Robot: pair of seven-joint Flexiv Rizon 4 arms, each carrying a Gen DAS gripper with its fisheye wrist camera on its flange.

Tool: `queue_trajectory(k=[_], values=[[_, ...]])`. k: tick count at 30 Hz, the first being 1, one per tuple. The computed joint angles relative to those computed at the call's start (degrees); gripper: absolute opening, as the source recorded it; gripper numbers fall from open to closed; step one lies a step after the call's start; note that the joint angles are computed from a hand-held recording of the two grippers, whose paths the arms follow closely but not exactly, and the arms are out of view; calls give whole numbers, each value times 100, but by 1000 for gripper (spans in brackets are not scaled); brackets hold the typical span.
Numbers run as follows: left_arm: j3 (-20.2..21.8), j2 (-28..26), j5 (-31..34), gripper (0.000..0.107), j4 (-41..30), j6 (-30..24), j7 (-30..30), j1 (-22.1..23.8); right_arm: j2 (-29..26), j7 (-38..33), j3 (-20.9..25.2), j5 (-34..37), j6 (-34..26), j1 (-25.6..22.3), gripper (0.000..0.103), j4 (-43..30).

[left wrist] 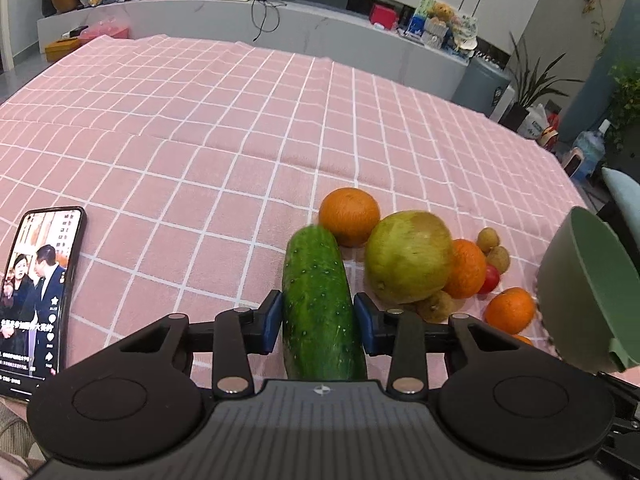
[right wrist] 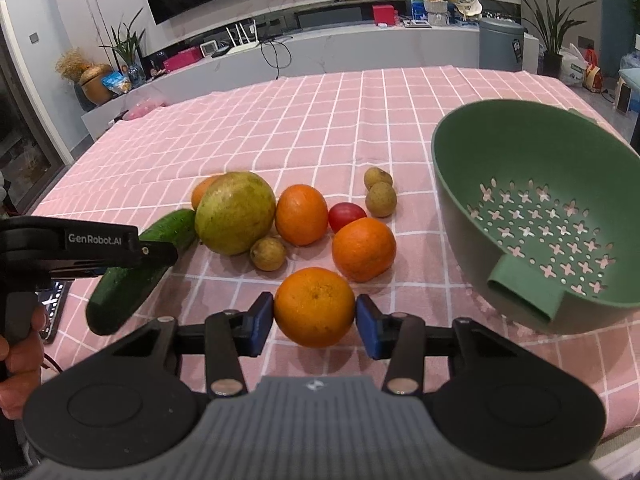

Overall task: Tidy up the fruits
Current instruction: 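Grasp the cucumber with the left tool while the right tool grasps an orange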

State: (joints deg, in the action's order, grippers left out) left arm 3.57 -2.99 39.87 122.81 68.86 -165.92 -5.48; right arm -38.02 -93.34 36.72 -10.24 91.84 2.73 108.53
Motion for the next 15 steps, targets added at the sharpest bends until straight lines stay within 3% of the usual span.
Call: queue_trajectory(k=[5, 15], values=[[-68, 144, -56, 42, 62, -82, 62, -21, 41, -81, 215, 39, 27, -226, 42, 117], [-138, 29, -1389, 42, 412, -42, 1273, 83, 51, -119, 456, 152, -136, -488, 42, 148]])
